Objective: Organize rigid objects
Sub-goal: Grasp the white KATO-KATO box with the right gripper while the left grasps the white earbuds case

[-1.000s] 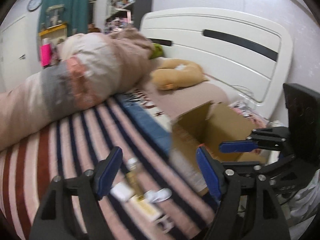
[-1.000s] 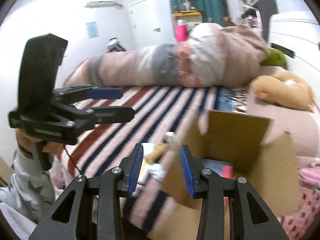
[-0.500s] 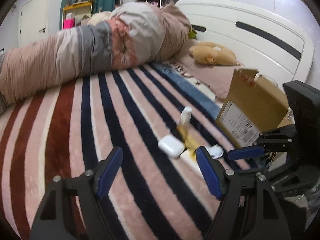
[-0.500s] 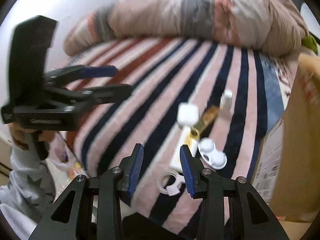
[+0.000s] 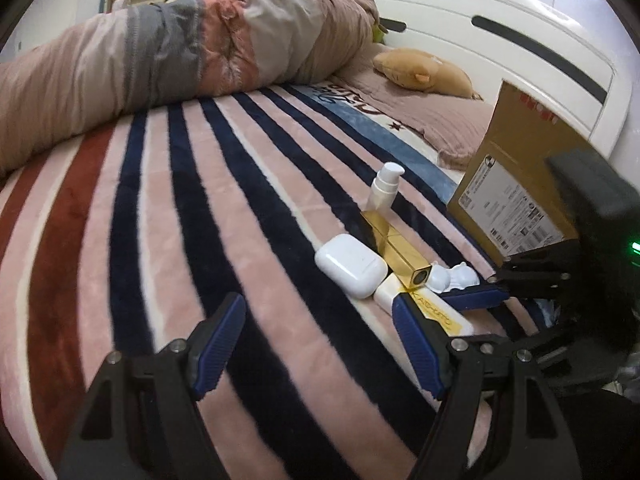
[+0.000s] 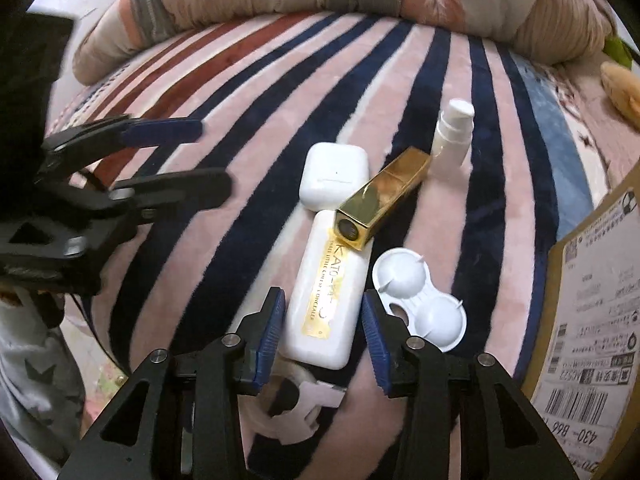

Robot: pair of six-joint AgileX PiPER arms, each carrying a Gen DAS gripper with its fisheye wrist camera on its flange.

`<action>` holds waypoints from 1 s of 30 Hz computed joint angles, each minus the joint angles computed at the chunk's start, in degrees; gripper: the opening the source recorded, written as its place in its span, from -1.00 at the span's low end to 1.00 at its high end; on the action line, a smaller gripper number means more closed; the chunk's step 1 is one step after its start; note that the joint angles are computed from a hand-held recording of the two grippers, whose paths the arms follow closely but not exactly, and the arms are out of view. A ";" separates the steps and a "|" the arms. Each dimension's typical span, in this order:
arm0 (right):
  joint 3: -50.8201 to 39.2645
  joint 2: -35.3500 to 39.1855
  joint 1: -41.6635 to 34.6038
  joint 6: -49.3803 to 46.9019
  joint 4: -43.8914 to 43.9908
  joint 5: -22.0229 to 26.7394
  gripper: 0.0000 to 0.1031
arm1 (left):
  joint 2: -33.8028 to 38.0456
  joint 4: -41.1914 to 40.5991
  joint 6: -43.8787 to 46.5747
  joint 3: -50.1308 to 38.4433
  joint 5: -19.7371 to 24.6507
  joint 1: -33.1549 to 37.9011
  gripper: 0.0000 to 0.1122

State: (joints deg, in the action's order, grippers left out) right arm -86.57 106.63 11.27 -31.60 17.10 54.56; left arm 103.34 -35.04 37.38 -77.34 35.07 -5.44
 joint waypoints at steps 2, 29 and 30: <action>1.28 -1.15 0.00 -0.59 -0.84 -0.86 -0.36 | 2.63 2.32 -1.36 -2.54 0.14 -1.20 0.30; 2.45 -0.69 -1.69 -2.79 1.18 -3.21 -0.40 | 13.81 3.66 2.29 -16.01 4.21 -4.06 -0.12; 2.55 -0.93 -1.74 -3.32 1.57 -3.08 -0.40 | 12.97 3.48 2.55 -15.04 3.97 -3.76 -0.12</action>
